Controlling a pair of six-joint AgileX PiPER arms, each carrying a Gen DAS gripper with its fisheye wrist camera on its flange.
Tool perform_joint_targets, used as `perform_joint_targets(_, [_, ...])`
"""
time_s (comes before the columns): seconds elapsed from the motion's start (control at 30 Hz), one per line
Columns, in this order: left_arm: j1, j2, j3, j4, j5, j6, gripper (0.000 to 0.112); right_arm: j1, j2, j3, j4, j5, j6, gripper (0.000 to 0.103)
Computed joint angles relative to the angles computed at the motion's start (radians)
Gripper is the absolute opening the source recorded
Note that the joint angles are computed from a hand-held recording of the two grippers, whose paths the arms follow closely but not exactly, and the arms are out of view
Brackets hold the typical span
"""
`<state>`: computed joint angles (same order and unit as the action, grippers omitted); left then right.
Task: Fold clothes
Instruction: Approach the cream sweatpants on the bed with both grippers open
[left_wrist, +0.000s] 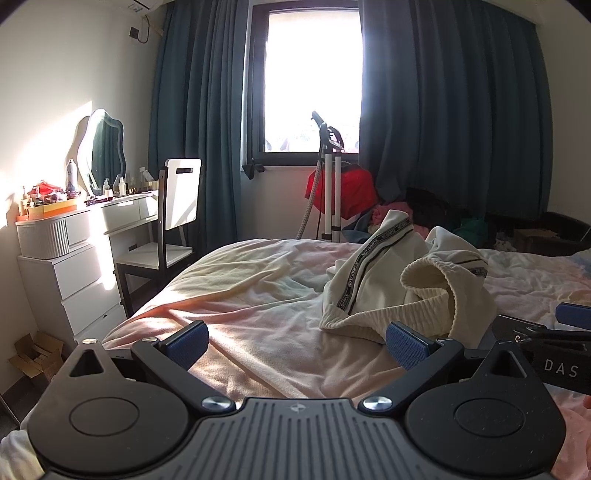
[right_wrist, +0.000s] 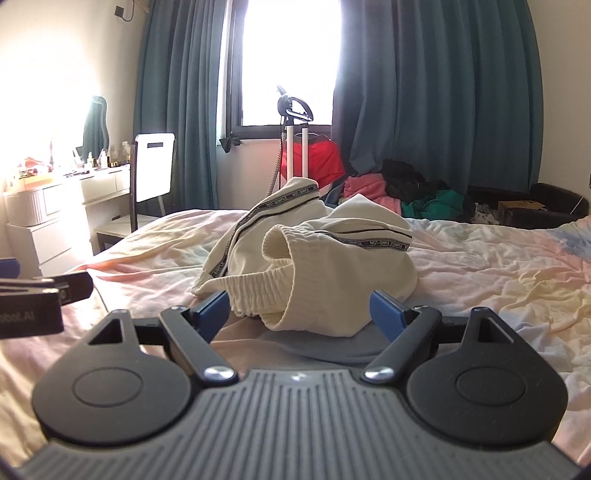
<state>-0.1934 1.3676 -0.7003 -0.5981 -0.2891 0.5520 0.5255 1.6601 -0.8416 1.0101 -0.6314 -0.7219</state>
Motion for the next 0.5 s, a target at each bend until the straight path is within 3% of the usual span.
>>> perform_joint_targets(0.33, [0.010,-0.026,0.001,-0.009,0.017,-0.001,0.103,-0.015,0.003,-0.005,0.015,0.026,0.011,0.085])
perform_joint_targets(0.43, [0.029,-0.031,-0.009,0.012,0.035,-0.030,0.103,-0.064,0.024,-0.072,0.067,0.128,-0.047,0.084])
perform_joint_targets(0.5, [0.045,-0.026,-0.016,0.060,0.041,-0.080,0.103,-0.105,0.060,-0.162,0.181,0.206,-0.157,0.084])
